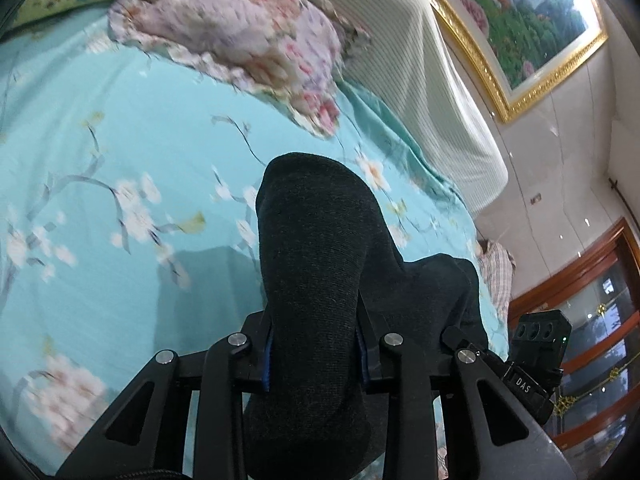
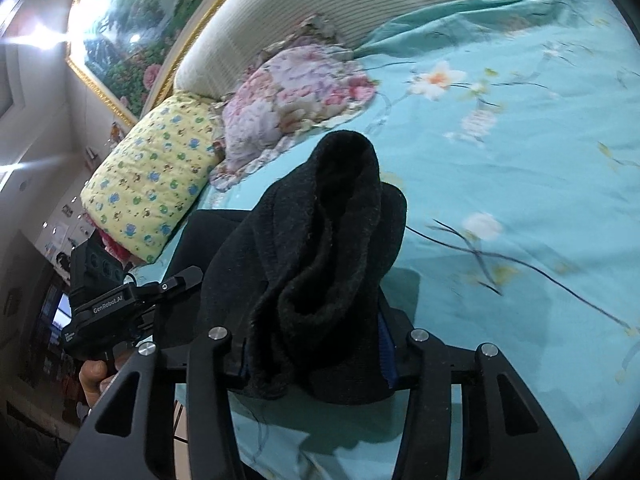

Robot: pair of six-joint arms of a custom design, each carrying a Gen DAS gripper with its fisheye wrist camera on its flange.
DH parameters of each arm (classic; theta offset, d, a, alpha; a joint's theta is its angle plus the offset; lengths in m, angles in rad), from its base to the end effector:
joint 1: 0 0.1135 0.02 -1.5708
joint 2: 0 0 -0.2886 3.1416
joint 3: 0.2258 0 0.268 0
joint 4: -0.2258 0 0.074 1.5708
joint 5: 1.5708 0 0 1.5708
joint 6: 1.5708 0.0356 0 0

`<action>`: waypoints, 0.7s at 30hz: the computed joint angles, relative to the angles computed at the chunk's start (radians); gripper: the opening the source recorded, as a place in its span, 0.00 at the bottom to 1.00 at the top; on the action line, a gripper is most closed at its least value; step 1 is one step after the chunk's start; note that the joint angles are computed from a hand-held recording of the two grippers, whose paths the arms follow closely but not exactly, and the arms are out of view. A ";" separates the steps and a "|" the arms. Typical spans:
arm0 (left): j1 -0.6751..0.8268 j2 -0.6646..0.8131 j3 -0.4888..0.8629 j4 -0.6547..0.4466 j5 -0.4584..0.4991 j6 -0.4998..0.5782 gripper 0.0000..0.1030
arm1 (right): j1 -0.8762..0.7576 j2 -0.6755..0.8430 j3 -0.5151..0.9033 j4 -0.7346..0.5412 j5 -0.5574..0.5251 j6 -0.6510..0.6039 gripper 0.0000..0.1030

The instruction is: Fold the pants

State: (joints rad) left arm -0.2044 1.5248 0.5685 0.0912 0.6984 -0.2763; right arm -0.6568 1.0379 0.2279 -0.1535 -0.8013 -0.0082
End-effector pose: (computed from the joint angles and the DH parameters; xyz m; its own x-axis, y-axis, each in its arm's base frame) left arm 0.2617 -0.0776 0.1459 -0.8708 -0.0328 -0.4905 0.3391 0.6822 -0.6478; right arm 0.1370 -0.0734 0.1332 -0.6511 0.4948 -0.5755 0.0949 0.8054 0.5851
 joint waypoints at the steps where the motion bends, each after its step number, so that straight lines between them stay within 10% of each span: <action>1: 0.018 0.001 0.013 -0.016 0.005 0.011 0.29 | 0.033 0.014 0.005 0.032 0.012 0.028 0.47; 21: 0.225 0.247 0.311 -0.098 -0.066 0.123 0.29 | 0.510 0.594 0.343 0.469 0.208 0.322 0.47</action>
